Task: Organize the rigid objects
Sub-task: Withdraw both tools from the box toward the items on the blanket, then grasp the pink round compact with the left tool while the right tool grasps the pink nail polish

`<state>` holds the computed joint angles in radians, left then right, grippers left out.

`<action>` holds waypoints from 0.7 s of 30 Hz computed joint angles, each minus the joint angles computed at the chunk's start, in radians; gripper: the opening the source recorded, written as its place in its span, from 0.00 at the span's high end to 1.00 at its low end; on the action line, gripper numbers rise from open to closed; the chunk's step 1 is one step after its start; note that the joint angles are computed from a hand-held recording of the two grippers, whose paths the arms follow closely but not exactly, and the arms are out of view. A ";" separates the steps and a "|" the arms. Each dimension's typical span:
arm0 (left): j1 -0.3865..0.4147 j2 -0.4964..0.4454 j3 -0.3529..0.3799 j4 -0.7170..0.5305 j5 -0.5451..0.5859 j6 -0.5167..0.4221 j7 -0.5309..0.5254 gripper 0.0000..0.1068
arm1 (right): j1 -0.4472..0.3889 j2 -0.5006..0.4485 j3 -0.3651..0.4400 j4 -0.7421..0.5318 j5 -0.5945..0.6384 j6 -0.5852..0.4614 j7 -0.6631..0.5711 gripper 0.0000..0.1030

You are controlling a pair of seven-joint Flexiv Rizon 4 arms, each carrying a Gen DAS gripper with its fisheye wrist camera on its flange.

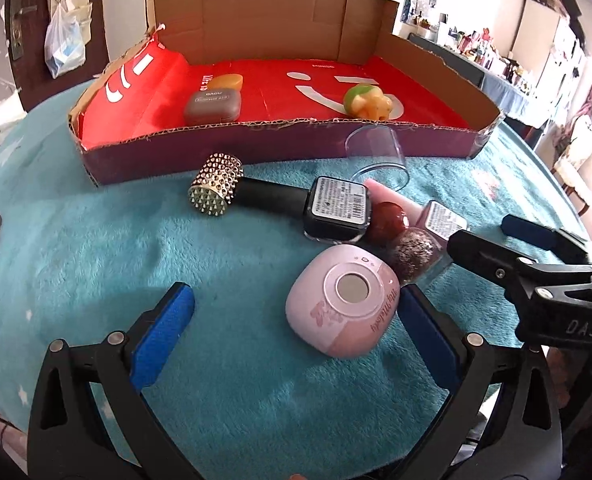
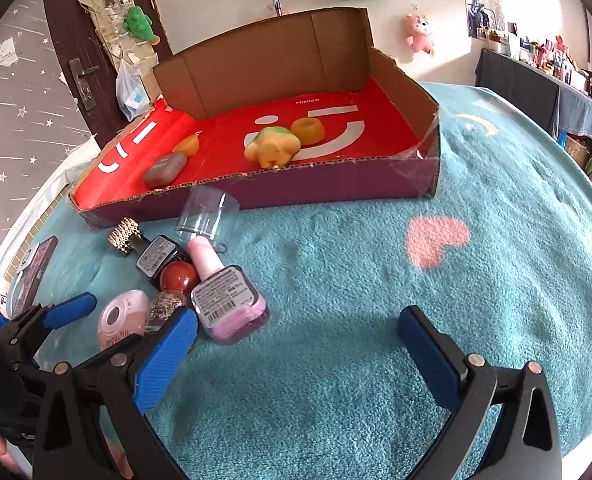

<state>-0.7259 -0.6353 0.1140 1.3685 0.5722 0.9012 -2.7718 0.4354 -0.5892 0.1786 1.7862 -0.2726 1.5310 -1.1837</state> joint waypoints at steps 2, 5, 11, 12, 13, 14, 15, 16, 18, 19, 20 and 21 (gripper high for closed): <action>-0.004 -0.001 0.005 -0.004 0.006 -0.016 0.001 0.04 | 0.017 -0.002 -0.020 -0.001 -0.011 0.002 0.003 0.00; -0.006 0.006 0.011 0.002 0.016 -0.035 -0.009 0.04 | 0.034 -0.006 -0.041 -0.004 -0.024 0.005 0.007 0.00; -0.001 0.028 0.014 0.028 0.048 -0.063 -0.042 0.04 | 0.075 -0.019 -0.088 -0.011 -0.054 0.022 0.021 0.00; -0.001 0.030 0.013 0.030 0.055 -0.063 -0.050 0.04 | 0.088 -0.021 -0.104 -0.010 -0.060 0.029 0.026 0.00; -0.001 0.030 0.012 0.031 0.063 -0.063 -0.055 0.04 | 0.102 -0.022 -0.120 -0.007 -0.068 0.036 0.032 0.02; -0.001 0.029 0.011 0.028 0.070 -0.066 -0.057 0.04 | 0.122 -0.023 -0.145 -0.003 -0.076 0.049 0.041 0.03; -0.002 0.027 0.010 0.025 0.076 -0.071 -0.060 0.04 | 0.151 -0.027 -0.182 0.003 -0.086 0.070 0.053 0.06; -0.004 0.026 0.011 0.023 0.083 -0.075 -0.064 0.04 | 0.171 -0.027 -0.206 0.008 -0.093 0.080 0.060 0.09; -0.008 0.027 0.012 0.023 0.099 -0.076 -0.079 0.04 | 0.240 -0.031 -0.292 0.025 -0.111 0.114 0.079 0.15; -0.010 0.027 0.012 0.022 0.105 -0.079 -0.084 0.05 | 0.263 -0.032 -0.320 0.031 -0.115 0.127 0.081 0.19; -0.014 0.028 0.013 0.021 0.115 -0.080 -0.091 0.08 | 0.284 -0.034 -0.346 0.038 -0.117 0.144 0.080 0.21; -0.016 0.028 0.012 0.019 0.122 -0.080 -0.093 0.10 | 0.293 -0.034 -0.355 0.042 -0.116 0.154 0.075 0.26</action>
<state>-0.7418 -0.6074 0.1259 1.3880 0.6943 0.8213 -2.8644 0.7286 -0.6235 -0.1761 1.8285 -0.3881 1.6849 -1.1084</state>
